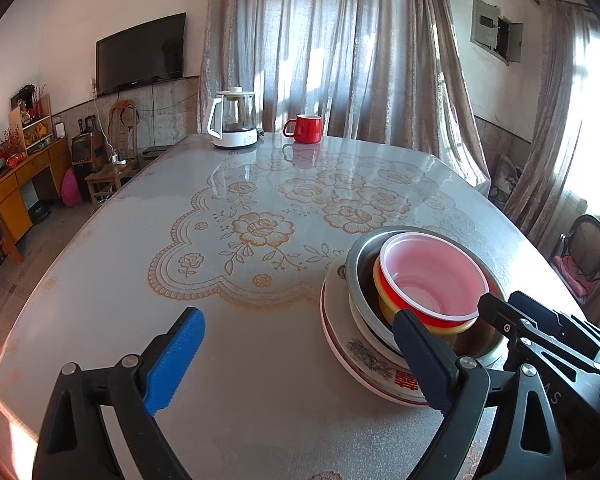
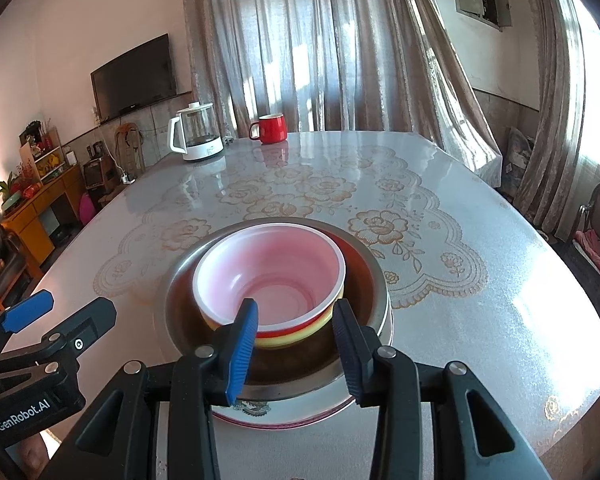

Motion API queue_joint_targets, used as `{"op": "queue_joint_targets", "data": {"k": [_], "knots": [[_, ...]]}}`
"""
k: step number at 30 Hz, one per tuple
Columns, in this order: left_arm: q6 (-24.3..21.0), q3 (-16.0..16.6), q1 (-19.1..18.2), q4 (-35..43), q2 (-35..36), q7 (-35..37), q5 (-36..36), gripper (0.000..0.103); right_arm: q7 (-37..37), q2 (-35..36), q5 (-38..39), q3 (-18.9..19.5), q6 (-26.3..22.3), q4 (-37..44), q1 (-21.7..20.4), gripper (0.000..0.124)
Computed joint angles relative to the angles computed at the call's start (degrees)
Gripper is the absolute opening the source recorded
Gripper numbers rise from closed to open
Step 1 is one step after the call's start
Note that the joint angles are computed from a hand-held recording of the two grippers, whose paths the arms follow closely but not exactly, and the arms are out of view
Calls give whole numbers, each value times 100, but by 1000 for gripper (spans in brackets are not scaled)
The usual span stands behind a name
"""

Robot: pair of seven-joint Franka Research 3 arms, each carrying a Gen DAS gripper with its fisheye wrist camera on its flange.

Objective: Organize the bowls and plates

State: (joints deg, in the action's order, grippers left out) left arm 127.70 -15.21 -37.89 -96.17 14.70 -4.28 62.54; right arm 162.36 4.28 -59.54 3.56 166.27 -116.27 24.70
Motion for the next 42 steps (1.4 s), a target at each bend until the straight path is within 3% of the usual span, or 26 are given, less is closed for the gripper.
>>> {"op": "queue_joint_targets", "data": {"k": [42], "knots": [[161, 19, 10, -42, -16, -19, 82, 101, -162, -10, 141, -3, -11, -29, 8, 39]]}}
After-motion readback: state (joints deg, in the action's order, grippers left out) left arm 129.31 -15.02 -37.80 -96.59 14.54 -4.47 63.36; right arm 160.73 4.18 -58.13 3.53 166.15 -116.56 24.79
